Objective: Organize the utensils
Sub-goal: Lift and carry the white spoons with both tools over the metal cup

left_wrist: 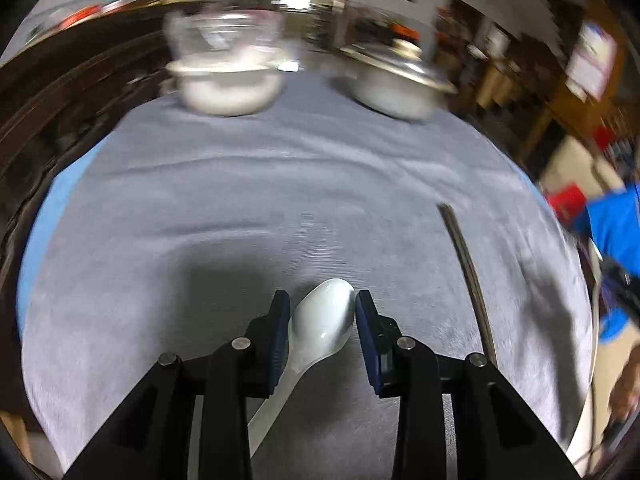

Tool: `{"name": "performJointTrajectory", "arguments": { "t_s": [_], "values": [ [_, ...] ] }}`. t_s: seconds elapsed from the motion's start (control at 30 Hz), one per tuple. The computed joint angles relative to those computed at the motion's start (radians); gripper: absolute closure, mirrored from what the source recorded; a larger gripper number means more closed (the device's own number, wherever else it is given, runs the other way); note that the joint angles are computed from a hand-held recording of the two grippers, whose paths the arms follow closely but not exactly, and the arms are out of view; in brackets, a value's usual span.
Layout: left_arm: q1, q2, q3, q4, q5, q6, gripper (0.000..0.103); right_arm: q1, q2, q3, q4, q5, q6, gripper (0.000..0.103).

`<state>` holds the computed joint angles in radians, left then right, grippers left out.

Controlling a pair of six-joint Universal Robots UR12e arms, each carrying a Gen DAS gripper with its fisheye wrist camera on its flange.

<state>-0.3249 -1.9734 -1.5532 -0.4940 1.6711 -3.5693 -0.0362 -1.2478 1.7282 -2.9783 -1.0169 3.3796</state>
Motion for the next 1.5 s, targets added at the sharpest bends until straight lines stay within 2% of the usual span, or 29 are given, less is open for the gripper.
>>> {"name": "performJointTrajectory", "arguments": {
  "t_s": [0.17,0.37,0.53,0.7,0.8,0.97,1.3,1.5],
  "values": [
    [0.006,0.072,-0.100,0.091,0.064,-0.153,0.068,-0.003,-0.053,0.067,-0.120,-0.093,0.071,0.069],
    [-0.010,0.150,-0.198,0.206,0.190,-0.248,0.068,-0.001,-0.120,0.134,-0.259,-0.201,0.115,0.069],
    [-0.024,0.221,-0.270,0.279,0.240,-0.315,0.068,0.007,-0.168,0.179,-0.362,-0.270,0.143,0.069],
    [-0.055,0.264,-0.302,0.370,0.293,-0.302,0.068,0.013,-0.216,0.220,-0.460,-0.287,0.143,0.069],
    [-0.072,0.281,-0.311,0.427,0.303,-0.283,0.068,0.019,-0.238,0.236,-0.508,-0.287,0.139,0.069],
    [-0.103,0.296,-0.311,0.513,0.296,-0.237,0.068,0.030,-0.262,0.252,-0.536,-0.256,0.132,0.069],
    [-0.133,0.307,-0.307,0.652,0.191,-0.178,0.068,0.069,-0.282,0.275,-0.571,-0.242,0.101,0.069],
    [-0.148,0.283,-0.294,0.730,0.124,-0.142,0.068,0.106,-0.275,0.288,-0.633,-0.305,0.066,0.069]
  ]
}}
